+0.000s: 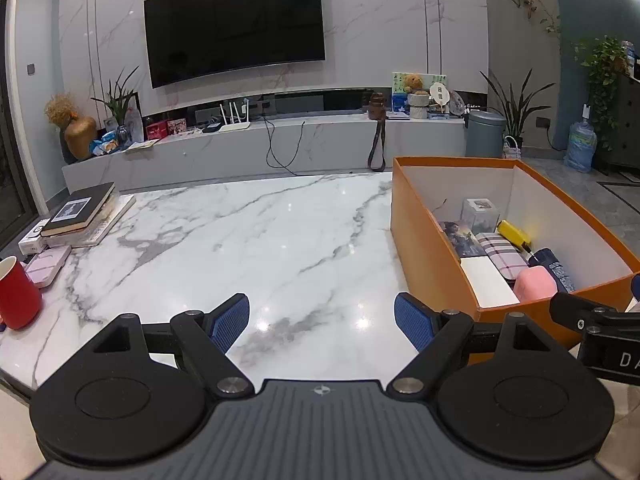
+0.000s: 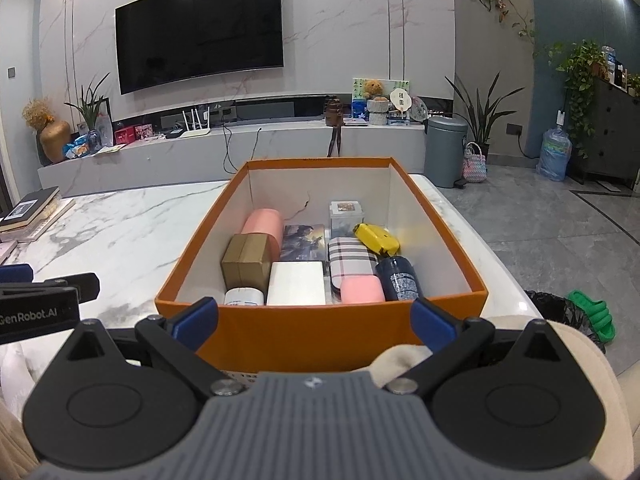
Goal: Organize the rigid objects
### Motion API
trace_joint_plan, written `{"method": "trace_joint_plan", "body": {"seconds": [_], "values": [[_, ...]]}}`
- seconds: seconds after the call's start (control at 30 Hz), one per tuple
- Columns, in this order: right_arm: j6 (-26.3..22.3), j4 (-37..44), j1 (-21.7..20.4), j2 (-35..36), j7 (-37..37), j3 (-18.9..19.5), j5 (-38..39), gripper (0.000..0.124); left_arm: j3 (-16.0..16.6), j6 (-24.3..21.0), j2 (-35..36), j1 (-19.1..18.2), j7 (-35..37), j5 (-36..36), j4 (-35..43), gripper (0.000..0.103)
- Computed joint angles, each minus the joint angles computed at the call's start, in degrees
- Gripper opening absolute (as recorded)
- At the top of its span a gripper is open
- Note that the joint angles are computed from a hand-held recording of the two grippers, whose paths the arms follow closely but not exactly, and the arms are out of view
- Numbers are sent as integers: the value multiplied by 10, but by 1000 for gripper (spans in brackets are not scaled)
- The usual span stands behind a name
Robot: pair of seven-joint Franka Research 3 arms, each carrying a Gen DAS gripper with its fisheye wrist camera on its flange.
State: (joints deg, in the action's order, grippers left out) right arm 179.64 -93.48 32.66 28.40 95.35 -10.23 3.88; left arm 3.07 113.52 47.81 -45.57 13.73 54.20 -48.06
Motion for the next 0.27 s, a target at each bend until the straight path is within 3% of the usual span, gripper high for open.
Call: {"method": "trace_joint_plan", "body": {"seconds": [0.27], "values": [[1, -1, 1, -1, -1, -1, 1, 100, -1, 4, -1, 0, 1, -2, -2, 96]]}}
